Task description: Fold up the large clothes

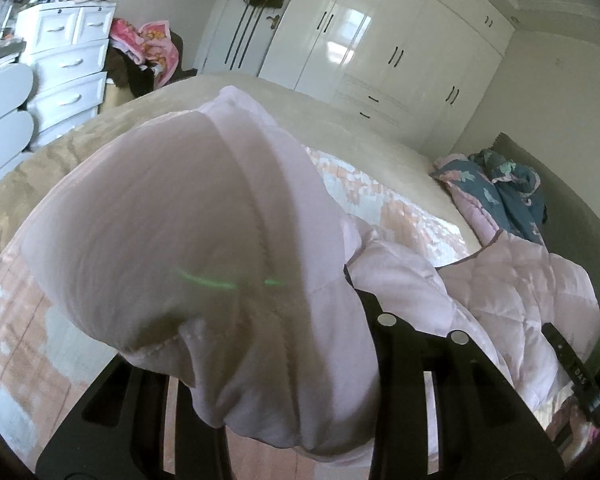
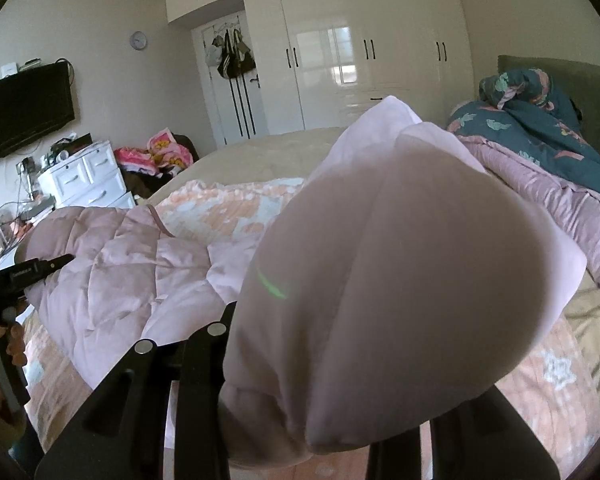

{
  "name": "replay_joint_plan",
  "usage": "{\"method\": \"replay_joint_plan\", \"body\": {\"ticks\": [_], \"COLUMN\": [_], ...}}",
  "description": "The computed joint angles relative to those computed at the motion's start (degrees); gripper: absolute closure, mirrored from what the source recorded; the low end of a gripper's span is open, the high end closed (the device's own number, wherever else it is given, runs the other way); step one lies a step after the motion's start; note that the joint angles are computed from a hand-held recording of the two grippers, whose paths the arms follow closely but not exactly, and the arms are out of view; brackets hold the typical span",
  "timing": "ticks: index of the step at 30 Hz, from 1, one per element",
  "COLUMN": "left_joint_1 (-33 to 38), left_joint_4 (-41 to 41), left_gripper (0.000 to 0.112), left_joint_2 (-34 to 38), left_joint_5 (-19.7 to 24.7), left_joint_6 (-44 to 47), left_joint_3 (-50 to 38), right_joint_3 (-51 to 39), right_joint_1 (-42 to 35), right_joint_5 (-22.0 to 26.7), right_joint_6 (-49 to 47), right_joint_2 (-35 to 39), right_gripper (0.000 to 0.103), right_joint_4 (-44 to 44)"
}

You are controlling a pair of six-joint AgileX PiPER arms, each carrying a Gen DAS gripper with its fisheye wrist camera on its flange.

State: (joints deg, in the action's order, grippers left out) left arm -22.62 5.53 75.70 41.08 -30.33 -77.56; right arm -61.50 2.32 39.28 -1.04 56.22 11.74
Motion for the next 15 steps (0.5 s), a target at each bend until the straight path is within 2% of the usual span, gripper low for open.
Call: {"method": "replay_joint_plan", "body": {"ticks": [4, 10, 15], "left_joint_1": [-0.97, -2.83, -2.88], "left_joint_4": [1.5, 4.27, 5.1], "left_gripper": [0.086, 0.085, 0.082], "left_joint_2": [-4.14, -8.07, -10.08], "left_joint_5": [0.16, -0.3, -1.67], "left_joint_6": [-1.18, -4.37, -5.53], "left_joint_3": [4.75, 11.39, 16.79], "right_joint_3": [4.01, 11.48, 16.99], "right_joint_1": [2.43, 0.53, -4.11], "right_joint_5": [0.69, 1.63, 2.4], "right_joint_6": [3.55, 5.04, 1.61], "right_joint_2": [-4.34, -9.62, -11.8], "right_gripper": [0.073, 0.072, 0.069], "right_joint_4": [-3.25, -0.3, 5.72]}}
